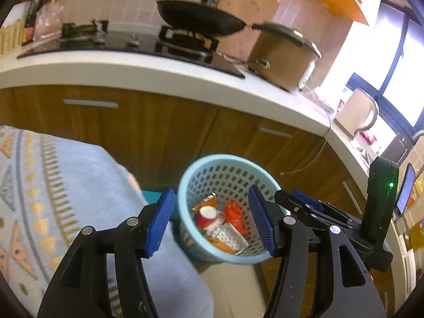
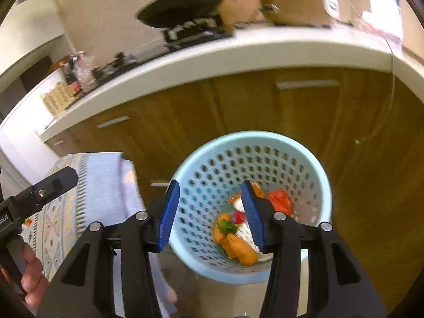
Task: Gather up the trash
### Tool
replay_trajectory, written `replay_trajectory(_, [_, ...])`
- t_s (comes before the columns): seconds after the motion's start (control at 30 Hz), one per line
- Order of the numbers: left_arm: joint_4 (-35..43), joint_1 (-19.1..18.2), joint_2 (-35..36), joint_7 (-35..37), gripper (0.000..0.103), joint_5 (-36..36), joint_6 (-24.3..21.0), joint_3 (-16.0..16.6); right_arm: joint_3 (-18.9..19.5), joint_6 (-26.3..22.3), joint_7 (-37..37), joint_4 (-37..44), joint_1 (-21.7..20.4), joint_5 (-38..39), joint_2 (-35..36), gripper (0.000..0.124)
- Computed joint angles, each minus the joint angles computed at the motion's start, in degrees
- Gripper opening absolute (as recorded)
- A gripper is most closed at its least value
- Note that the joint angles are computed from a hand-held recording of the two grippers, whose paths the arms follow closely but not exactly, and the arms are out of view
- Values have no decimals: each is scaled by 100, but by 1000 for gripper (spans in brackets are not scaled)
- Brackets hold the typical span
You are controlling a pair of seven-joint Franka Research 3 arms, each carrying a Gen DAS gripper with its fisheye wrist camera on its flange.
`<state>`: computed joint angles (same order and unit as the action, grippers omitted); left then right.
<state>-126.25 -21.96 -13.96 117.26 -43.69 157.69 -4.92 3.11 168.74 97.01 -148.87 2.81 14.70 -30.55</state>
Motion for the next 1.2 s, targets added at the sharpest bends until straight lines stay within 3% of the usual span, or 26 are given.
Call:
replay_trajectory(0.1, [-412, -35, -493, 146, 66, -93, 277, 132, 244, 165, 54, -16, 75, -58, -148, 46])
replay_trajectory(0.3, [-1460, -51, -1552, -183, 80, 336, 1093, 315, 1691, 362, 1150, -147, -844, -875, -737, 53])
replay_trajectory(0.4, [-2155, 453, -2105, -699, 82, 860, 1579, -108, 2244, 342, 1670, -238, -1231, -1232, -1120, 54])
replay_trajectory(0.47, [-2486, 793, -2410, -994, 82, 1135, 1715, -357, 2399, 426, 1914, -355, -1187, -1352, -1356, 57])
replay_trajectory(0.6, [-2989, 1156, -2871, -1377, 88, 1450, 1977, -473, 2645, 626, 2317, -520, -1096, -1405, -1608, 60])
replay_trajectory(0.7, [-3266, 1468, -3005, -1581, 88, 1707, 2254, -544, 3229, 503, 2738, -469, -1489, -1582, -1922, 60])
replay_trajectory(0.8, [-3502, 1726, -2961, -1796, 90, 1920, 2775, -695, 3385, 499, 3033, -462, -1551, -1693, -2060, 61])
replay_trajectory(0.83, [-3620, 1959, -2907, -1903, 90, 1991, 3030, -895, 3422, 491, 3116, -468, -1555, -1720, -2092, 61])
replay_trajectory(0.9, [-3654, 2264, -2895, -2042, 90, 2136, 2888, -1086, 3549, 488, 3266, -443, -1655, -1806, -2115, 61])
replay_trajectory(0.93, [-3605, 2199, -2875, -2045, 90, 2227, 2724, -954, 3617, 478, 3345, -432, -1706, -1845, -2125, 61])
replay_trajectory(0.97, [-3606, 1941, -2833, -2010, 90, 2282, 2760, -656, 3648, 480, 3403, -416, -1739, -1882, -2102, 61])
replay_trajectory(1.0, [-3620, 1875, -2823, -2065, 90, 2329, 2805, -557, 3696, 495, 3483, -401, -1770, -1901, -2054, 61])
replay_trajectory(1.1, [-3576, 2198, -2779, -2320, 90, 2523, 2747, -716, 3786, 502, 3647, -363, -1861, -1994, -1968, 61])
replay_trajectory(1.2, [-3600, 2082, -2791, -2501, 90, 2677, 2679, -524, 3803, 512, 3746, -309, -1903, -2081, -1845, 61])
